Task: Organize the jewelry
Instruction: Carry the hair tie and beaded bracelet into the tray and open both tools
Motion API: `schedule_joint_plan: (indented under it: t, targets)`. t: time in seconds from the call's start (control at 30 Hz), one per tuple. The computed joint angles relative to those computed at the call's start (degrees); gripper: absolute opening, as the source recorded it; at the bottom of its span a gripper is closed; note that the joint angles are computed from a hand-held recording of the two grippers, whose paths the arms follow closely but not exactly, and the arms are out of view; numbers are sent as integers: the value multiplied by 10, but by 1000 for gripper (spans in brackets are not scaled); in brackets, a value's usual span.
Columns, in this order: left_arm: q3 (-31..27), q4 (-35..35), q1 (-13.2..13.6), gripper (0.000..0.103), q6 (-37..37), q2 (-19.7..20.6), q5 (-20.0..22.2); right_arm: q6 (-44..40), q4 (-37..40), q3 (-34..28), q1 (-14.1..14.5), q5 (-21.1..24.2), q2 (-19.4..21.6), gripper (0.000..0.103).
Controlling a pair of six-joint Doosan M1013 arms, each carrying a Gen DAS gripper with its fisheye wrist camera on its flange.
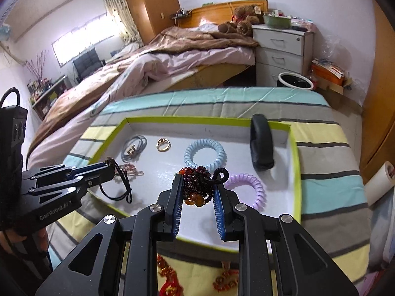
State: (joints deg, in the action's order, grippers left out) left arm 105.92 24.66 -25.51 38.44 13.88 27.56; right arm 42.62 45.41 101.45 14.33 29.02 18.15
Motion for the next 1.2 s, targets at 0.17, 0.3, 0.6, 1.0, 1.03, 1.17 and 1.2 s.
schedule_joint_plan:
  t: [0.17, 0.3, 0.6, 1.0, 1.03, 1.17, 1.2]
  targets:
    - [-1, -19, 4, 13, 15, 7, 1, 23, -34, -10, 5, 10, 12, 24]
    - [1, -13, 4, 13, 9, 7, 1, 36, -62, -13, 10, 4, 16, 24]
    - [-1, -12, 1, 13, 7, 7, 9, 67, -104, -15, 14, -5, 21, 25]
    - [-1, -17, 1, 14, 9, 4, 5, 73, -118, -14, 17, -14, 20, 32]
    - [0, -18, 1, 16, 10, 4, 5, 67, -113, -13, 17, -16, 19, 32]
    - [3, -8, -1, 21, -3, 0, 1, 55, -102, -10, 17, -20, 16, 32]
    - [5, -3, -1, 28, -8, -2, -1, 52, -100, -9, 17, -20, 15, 32]
